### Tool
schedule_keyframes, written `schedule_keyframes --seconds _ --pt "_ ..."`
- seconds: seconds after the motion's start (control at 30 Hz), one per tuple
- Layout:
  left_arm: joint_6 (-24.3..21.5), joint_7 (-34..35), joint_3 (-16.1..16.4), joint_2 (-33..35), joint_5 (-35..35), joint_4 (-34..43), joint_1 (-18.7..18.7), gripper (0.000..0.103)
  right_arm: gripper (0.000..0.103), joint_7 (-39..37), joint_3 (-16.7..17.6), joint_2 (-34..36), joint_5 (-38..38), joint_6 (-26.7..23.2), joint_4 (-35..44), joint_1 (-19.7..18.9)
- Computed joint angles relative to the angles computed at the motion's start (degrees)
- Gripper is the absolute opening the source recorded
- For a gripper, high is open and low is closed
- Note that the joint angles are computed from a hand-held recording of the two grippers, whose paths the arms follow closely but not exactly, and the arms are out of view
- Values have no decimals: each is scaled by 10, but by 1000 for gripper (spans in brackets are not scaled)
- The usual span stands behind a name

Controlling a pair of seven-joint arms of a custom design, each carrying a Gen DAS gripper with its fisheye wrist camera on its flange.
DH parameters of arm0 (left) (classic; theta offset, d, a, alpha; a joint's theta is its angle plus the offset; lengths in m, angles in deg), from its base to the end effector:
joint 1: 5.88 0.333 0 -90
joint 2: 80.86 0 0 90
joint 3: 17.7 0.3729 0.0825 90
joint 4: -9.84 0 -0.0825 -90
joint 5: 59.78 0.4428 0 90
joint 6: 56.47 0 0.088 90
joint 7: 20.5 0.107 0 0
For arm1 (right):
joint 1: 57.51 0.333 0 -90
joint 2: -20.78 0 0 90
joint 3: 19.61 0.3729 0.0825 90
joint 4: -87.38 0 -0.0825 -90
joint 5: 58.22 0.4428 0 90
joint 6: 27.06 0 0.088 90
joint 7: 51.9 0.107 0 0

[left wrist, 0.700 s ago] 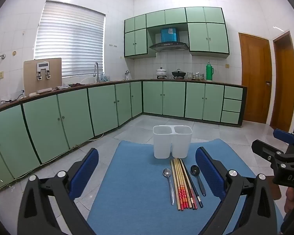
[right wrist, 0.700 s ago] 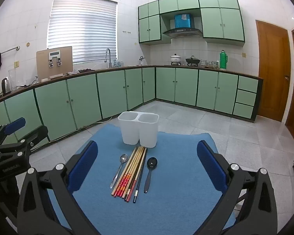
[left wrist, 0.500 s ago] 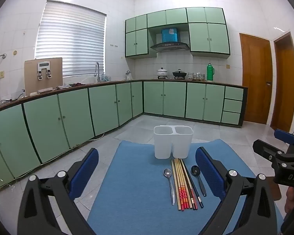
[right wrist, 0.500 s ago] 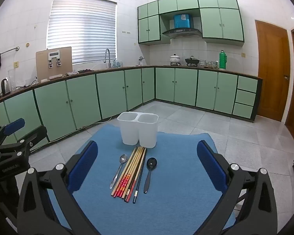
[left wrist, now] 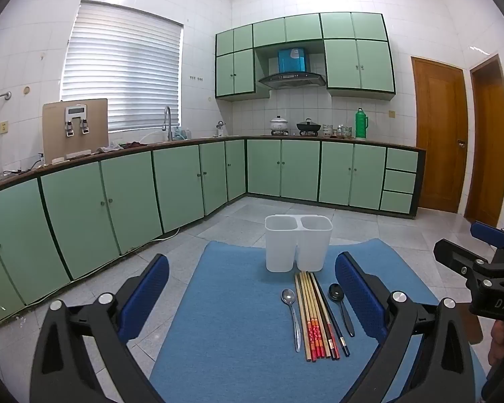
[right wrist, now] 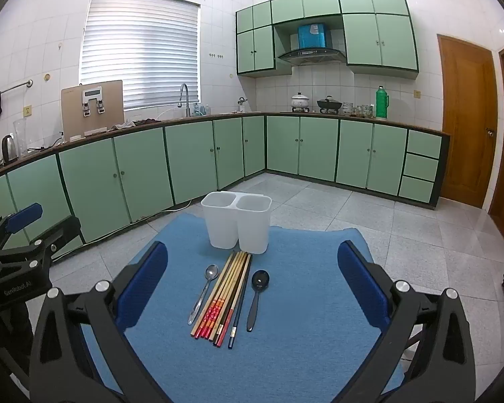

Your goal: Organize utensils

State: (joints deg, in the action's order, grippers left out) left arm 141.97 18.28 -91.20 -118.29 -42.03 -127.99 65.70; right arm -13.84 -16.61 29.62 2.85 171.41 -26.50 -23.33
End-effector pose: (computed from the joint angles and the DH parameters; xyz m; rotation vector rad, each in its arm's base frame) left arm 0.5402 -0.1496 0.5068 -1.4928 1.3278 -0.9418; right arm 0.5799 0.3085 0.5261 -1.6641 1.1994 -0.7708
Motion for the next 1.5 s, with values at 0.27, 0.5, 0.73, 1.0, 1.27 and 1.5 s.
schedule_keyframes --seconds 0.27,0.5,0.73,1.0,1.27,1.5 --pt "-4 6 14 3 -3 -5 -15 97 98 -2 -2 0 3 -1 1 2" --pt "-6 11 12 6 -4 -3 -14 97 98 -4 0 1 5 1 1 2" --pt "-6 9 8 5 -4 0 -9 97 98 0 -1 0 1 0 1 1" --pt "-7 8 9 4 -3 0 -10 97 98 -6 -1 1 7 -1 2 2" --pt "-7 10 11 8 -2 0 -10 97 98 -15 -4 1 16 -4 5 4" --pt "-6 12 10 11 -3 0 -8 97 98 -6 -4 1 6 -5 3 1"
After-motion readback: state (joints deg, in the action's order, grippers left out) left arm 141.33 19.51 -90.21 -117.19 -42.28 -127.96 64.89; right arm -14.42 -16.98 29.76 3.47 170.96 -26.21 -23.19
